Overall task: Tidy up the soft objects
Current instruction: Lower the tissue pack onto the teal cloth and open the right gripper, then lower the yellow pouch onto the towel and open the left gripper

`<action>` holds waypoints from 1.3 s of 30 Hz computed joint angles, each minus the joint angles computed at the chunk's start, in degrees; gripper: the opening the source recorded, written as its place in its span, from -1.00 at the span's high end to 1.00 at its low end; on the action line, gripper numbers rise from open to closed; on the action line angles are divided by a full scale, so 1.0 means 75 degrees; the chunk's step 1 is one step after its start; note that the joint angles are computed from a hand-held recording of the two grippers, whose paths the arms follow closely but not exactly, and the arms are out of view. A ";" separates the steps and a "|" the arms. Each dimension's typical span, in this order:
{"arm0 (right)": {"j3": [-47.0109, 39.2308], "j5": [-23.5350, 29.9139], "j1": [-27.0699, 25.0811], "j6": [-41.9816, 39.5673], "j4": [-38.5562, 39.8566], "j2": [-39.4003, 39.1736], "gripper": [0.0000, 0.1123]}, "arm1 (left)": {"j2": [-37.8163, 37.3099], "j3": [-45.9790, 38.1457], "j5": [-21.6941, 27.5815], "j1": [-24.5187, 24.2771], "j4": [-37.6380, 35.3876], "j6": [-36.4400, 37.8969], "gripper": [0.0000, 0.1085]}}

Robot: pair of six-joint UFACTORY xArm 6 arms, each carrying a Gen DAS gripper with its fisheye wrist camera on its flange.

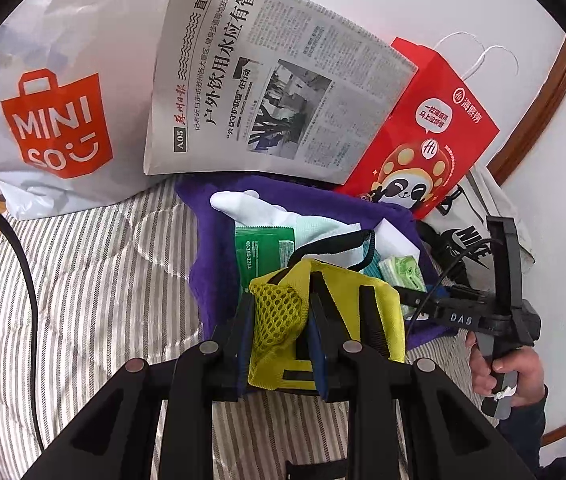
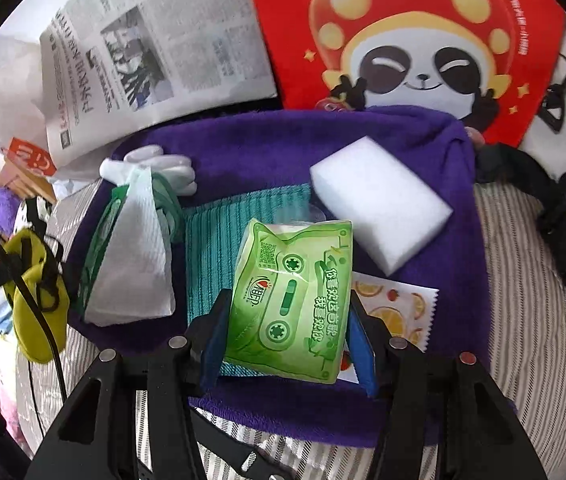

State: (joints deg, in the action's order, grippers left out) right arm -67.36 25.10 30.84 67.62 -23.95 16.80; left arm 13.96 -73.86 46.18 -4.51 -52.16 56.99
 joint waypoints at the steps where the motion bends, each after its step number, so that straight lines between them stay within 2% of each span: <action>1: -0.0059 0.0052 0.0017 -0.0040 -0.0008 0.0060 0.05 | 0.0045 -0.0037 -0.0018 -0.0015 0.0036 -0.0048 0.57; 6: -0.0141 -0.0044 0.0023 -0.0210 -0.0074 0.0214 -0.04 | 0.0290 -0.0258 0.0002 -0.0069 0.0092 -0.0229 0.56; 11: -0.0132 -0.0056 0.0046 -0.0374 0.0081 0.0246 -0.25 | 0.0413 -0.0399 -0.0003 -0.0171 0.0117 -0.0326 0.57; 17: 0.0061 0.0042 0.0137 0.0186 -0.0641 0.0009 -0.44 | 0.0460 -0.0461 -0.0075 -0.0243 0.0211 -0.0461 0.57; 23: 0.0469 -0.0102 0.0113 0.0647 -0.0981 -0.0433 -0.49 | 0.0488 -0.0585 0.0044 -0.0266 0.0188 -0.0668 0.57; 31: 0.1274 -0.0051 0.0106 0.2067 -0.1911 -0.1403 -0.50 | 0.0618 -0.0805 -0.0215 -0.0681 0.0412 -0.0864 0.57; 36: 0.1852 -0.0077 0.0175 0.3165 -0.2493 -0.1931 -0.50 | 0.0991 -0.1279 -0.0494 -0.1063 0.0654 -0.1205 0.56; 39: 0.1950 0.0000 0.0215 0.3457 -0.2658 -0.2024 -0.50 | 0.1427 -0.1845 -0.0424 -0.1208 0.0782 -0.1622 0.56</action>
